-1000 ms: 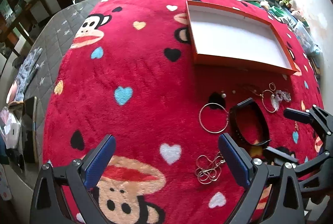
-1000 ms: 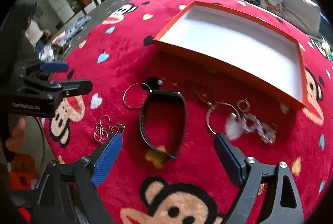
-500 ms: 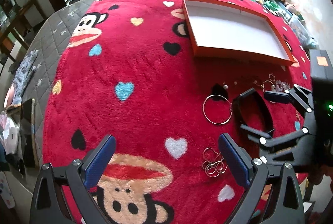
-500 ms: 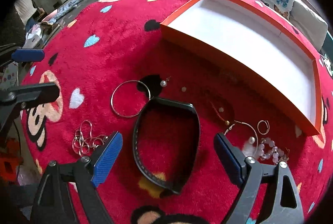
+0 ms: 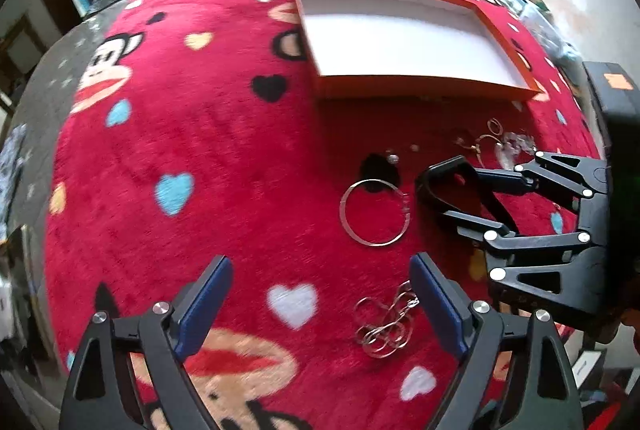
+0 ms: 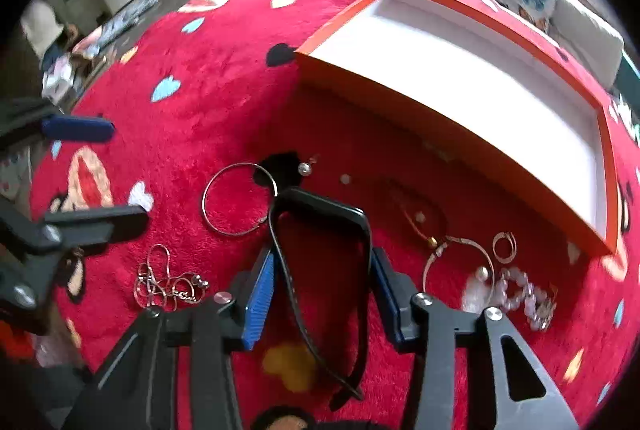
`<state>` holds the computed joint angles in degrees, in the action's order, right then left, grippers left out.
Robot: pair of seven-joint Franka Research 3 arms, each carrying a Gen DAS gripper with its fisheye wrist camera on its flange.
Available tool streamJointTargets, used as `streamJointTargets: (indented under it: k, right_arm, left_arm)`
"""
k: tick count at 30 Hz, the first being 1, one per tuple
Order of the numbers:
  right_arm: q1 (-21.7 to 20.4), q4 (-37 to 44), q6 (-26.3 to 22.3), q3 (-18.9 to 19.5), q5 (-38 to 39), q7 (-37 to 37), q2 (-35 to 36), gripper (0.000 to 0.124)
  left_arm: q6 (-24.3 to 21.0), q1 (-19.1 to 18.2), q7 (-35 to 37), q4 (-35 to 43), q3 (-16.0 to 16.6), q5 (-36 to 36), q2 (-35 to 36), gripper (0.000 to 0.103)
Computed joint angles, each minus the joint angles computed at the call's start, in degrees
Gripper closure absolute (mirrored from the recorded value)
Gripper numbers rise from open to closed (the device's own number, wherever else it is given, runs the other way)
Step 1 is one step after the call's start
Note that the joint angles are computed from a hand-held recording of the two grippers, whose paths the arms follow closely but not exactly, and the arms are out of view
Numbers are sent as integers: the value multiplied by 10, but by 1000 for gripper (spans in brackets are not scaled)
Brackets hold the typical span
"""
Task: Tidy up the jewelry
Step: 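Grasp the black watch band with the right tool, then grasp the large silver hoop earring with the left tool while the right tool holds the watch band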
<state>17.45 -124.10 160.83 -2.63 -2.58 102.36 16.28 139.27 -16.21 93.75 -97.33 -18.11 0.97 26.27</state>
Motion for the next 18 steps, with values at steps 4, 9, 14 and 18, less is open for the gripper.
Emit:
streamJointTargets:
  k: [4, 9, 14, 18]
  right_arm:
    - [-18, -30, 10, 11, 39, -9, -26, 75]
    - [-27, -52, 14, 11, 53, -8, -51, 75]
    - [-32, -68, 21, 9, 44, 7, -67, 75]
    - [-41, -73, 22, 16, 57, -4, -74, 75]
  left_arm:
    - [-8, -7, 19, 32, -7, 2, 30, 8]
    - [-13, -20, 49, 58, -10, 16, 58, 8]
    - [-24, -42, 57, 84, 2, 49, 84, 8]
    - [-31, -57, 53, 107, 12, 74, 103, 8]
